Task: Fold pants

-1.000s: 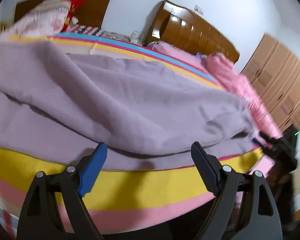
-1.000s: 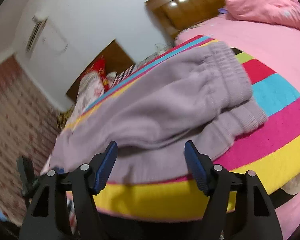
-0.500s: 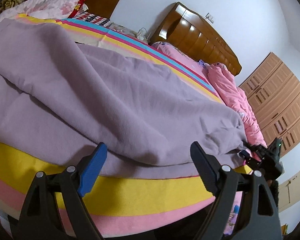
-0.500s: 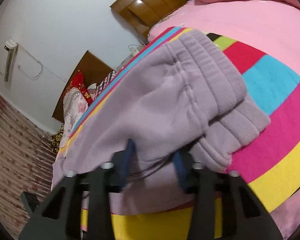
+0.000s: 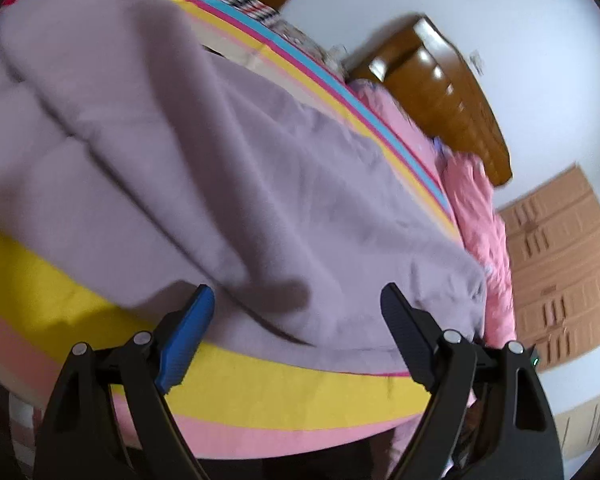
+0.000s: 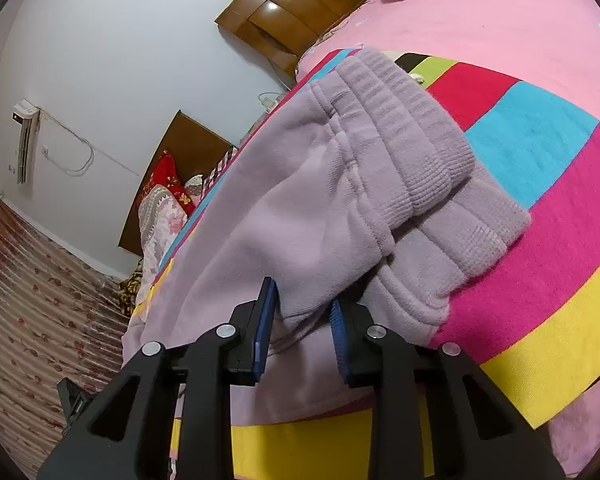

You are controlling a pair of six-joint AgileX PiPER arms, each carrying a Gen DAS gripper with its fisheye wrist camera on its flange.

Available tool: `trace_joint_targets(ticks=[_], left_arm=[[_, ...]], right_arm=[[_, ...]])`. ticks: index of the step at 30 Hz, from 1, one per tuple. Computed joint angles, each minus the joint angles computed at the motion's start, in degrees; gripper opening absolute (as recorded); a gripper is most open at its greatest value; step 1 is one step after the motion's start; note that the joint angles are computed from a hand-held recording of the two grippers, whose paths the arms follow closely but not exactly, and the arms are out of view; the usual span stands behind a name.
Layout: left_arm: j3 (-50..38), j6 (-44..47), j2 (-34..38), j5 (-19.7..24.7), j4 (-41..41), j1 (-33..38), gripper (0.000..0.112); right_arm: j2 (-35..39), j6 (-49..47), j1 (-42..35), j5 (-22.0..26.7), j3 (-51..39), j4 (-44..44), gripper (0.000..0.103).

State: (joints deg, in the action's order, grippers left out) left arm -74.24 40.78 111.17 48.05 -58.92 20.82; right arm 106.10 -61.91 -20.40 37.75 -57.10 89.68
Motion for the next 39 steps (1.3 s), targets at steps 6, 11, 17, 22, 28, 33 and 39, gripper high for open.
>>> trace_joint_targets(ticks=[6, 11, 17, 22, 28, 33, 39], left_arm=[[-2.3, -1.3, 3.1, -0.6, -2.4, 4.6, 0.068], [-3.3, -1.5, 3.6, -2.4, -3.1, 3.6, 0.066], [-4.1, 2.7, 6.9, -0.4, -10.7, 3.9, 0.041], [3.0, 9.6, 3.6, -7.0, -20.0, 3.4, 0.044], [2.2, 10.5, 4.0, -6.5, -20.1, 3.5, 0.038], [5.5, 17.6, 4.2, -3.5, -28.2, 6.1, 0.002], [10.1, 24.0, -2.2, -2.9, -32.0, 7.5, 0.004]], right_arm=[[-0.1, -0.8, 0.3, -0.2, 0.6, 1.1, 0.026], [0.2, -1.5, 0.1, -0.5, 0.5, 1.4, 0.026], [-0.1, -1.9, 0.3, -0.8, 0.7, 1.5, 0.026], [0.1, -2.4, 0.0, -0.6, 0.7, 1.9, 0.025], [0.5, -4.1, -1.0, 0.5, 1.2, 2.6, 0.024], [0.6, -3.4, -1.4, 0.8, 0.8, 1.8, 0.024], [0.4, -4.1, -1.5, 0.5, 1.2, 2.4, 0.024]])
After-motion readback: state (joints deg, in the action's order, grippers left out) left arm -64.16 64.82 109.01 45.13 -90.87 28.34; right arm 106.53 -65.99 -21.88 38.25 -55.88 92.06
